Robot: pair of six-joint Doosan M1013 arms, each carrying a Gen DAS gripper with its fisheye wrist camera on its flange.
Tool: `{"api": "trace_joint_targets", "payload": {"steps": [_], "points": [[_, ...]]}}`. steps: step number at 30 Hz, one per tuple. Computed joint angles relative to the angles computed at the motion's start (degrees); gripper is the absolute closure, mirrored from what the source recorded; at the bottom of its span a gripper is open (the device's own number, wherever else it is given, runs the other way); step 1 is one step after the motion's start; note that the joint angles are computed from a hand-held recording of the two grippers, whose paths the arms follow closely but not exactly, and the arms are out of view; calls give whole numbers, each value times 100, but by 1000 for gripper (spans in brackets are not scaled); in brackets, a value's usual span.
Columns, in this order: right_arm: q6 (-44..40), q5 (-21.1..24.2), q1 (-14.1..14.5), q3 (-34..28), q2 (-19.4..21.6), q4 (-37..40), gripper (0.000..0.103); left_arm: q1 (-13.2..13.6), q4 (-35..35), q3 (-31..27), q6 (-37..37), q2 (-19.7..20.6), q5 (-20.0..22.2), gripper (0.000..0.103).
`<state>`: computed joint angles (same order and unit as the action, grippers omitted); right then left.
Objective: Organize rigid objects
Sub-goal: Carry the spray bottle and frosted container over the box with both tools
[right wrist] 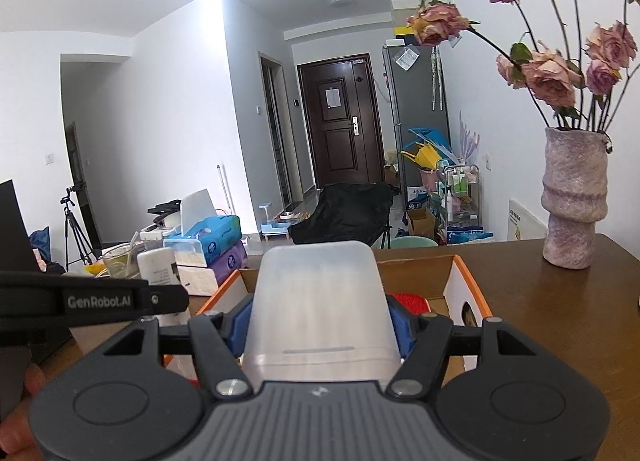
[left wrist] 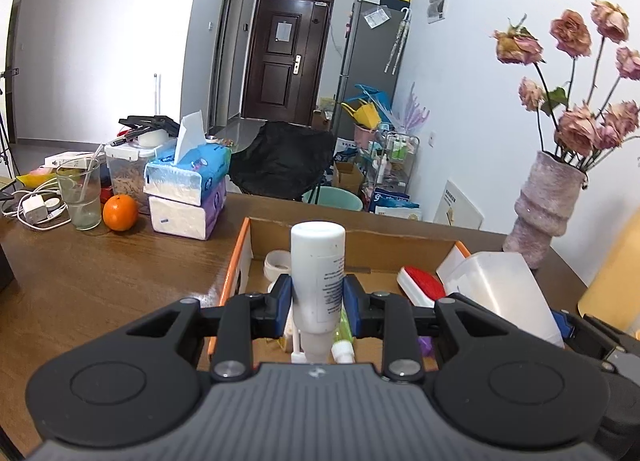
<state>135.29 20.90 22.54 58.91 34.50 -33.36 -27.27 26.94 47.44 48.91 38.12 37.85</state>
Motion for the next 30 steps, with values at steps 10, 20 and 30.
{"api": "trace_joint_targets", "payload": {"steps": [10,20,30], "points": [[-448,178,-22,-548,372,462,38,93,-16,-541,-106,354,232,75],[-705,436,-51,-1048,747,668,38,147,-113,-1194,-12,808,517,75],[-928,738,-119,-1484,1040,840,38,211,-696,-2165,631,1401,1024,75]]}}
